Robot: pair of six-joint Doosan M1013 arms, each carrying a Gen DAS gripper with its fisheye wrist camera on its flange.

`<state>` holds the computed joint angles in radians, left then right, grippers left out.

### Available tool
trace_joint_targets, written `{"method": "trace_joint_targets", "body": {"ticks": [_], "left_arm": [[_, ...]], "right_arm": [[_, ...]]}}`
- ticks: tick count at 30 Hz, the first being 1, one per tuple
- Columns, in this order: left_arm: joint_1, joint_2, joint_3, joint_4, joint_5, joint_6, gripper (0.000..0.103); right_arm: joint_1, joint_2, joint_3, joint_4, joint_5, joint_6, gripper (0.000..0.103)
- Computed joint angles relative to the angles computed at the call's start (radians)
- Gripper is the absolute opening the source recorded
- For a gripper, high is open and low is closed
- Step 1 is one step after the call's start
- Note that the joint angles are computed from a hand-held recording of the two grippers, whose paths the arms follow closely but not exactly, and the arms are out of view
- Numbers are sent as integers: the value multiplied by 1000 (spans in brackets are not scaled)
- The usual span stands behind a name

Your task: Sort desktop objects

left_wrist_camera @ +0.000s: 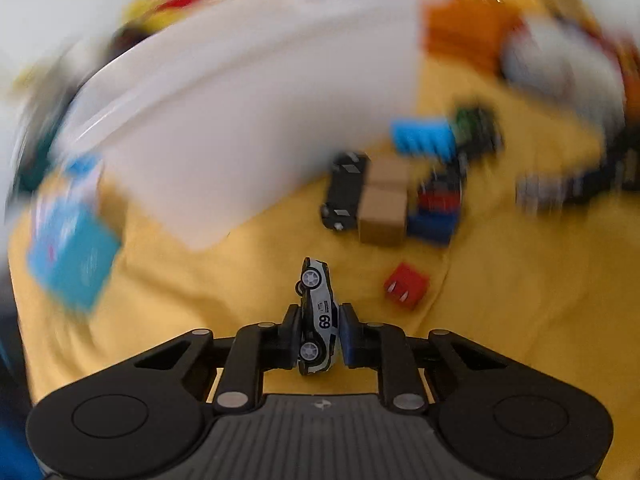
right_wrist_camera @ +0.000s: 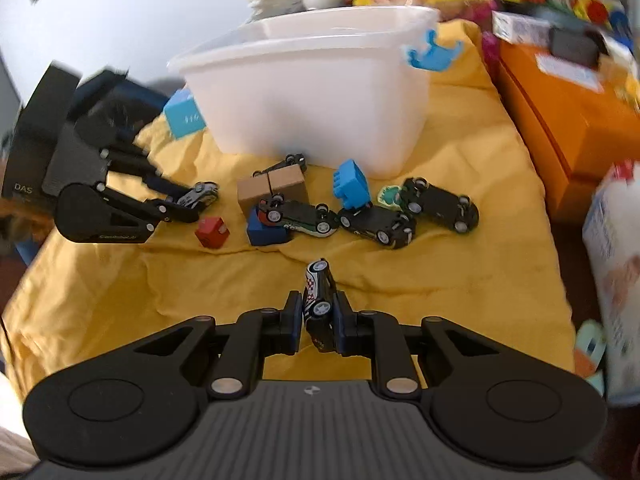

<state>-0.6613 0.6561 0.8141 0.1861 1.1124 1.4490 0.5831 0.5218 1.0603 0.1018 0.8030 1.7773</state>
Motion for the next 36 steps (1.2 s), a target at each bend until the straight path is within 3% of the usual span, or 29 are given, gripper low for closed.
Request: {"method": "trace_joint_targets", "body": {"ticks": [3,7,10,12,15,19,24,27,28,33,36], "left_arm": [[4,-93,140,-148,-180,-256,23],[2,-148,286,-459,-387,-361,23],[-15,-153,351,-510,-456,-443,23],[-28,-158,378,-433,-486,-553,24],[-48,-164,373,-225,-456,-701,31],[-83,-169,342,41,-339,-754,42],[-94,-163,307,79,-289,-739,52],[-114,-133,257,148,-207,-735,56],[-119,-122,238,157,-179,-724,56],[-133,-77,171,175,-90,-667,56],[-134,-66,155,177,-74,-647,54]], "right_arm": [[-12,-12,21,46,-10,34,18],[-48,-20,56,265,-25,42,18],[-73,-17,82,430,-35,71,18],[-83,-18,99,475,-42,105,18],[-84,-27,110,455,-53,118,23],[-57,-28,83,232,-37,159,30],[-40,-25,56,147,-32,86,31],[-18,-10,21,29,-9,99,52],[-10,-3,8,-6,4,102,53],[13,23,-29,-92,61,64,52],[24,37,-45,-131,96,37,48]]}}
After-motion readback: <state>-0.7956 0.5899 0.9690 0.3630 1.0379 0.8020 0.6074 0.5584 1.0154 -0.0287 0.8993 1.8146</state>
